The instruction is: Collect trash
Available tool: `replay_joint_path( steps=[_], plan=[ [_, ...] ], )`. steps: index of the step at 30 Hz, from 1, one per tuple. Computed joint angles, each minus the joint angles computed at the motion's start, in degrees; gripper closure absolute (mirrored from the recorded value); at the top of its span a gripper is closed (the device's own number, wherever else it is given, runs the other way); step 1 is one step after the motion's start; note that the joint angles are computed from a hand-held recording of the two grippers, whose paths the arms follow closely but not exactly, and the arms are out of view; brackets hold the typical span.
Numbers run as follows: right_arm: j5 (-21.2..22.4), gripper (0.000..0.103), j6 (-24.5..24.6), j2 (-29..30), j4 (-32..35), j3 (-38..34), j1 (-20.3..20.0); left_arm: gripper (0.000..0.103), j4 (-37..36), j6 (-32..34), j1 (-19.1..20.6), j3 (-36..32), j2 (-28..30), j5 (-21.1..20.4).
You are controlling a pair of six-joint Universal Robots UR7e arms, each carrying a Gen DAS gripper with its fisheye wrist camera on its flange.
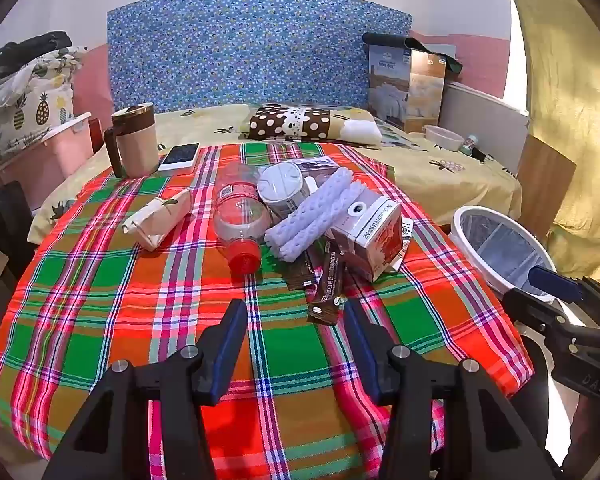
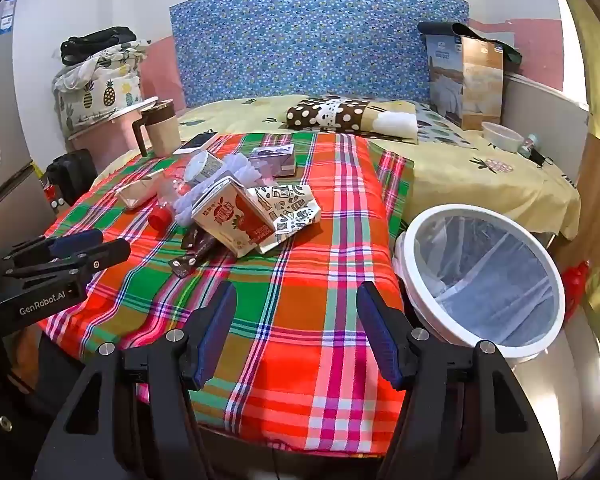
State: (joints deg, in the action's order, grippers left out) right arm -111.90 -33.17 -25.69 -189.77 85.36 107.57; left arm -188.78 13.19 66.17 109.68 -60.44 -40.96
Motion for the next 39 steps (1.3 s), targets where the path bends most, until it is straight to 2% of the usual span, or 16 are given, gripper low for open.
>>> replay_joint_path(
  steps=[39],
  plan=[
    [-0.2,0.039,0.7,-0.6,0.5,0.4,0.2,0.053,-2.4,1.9,-0.8,0.7,-0.2,-0.1]
  ],
)
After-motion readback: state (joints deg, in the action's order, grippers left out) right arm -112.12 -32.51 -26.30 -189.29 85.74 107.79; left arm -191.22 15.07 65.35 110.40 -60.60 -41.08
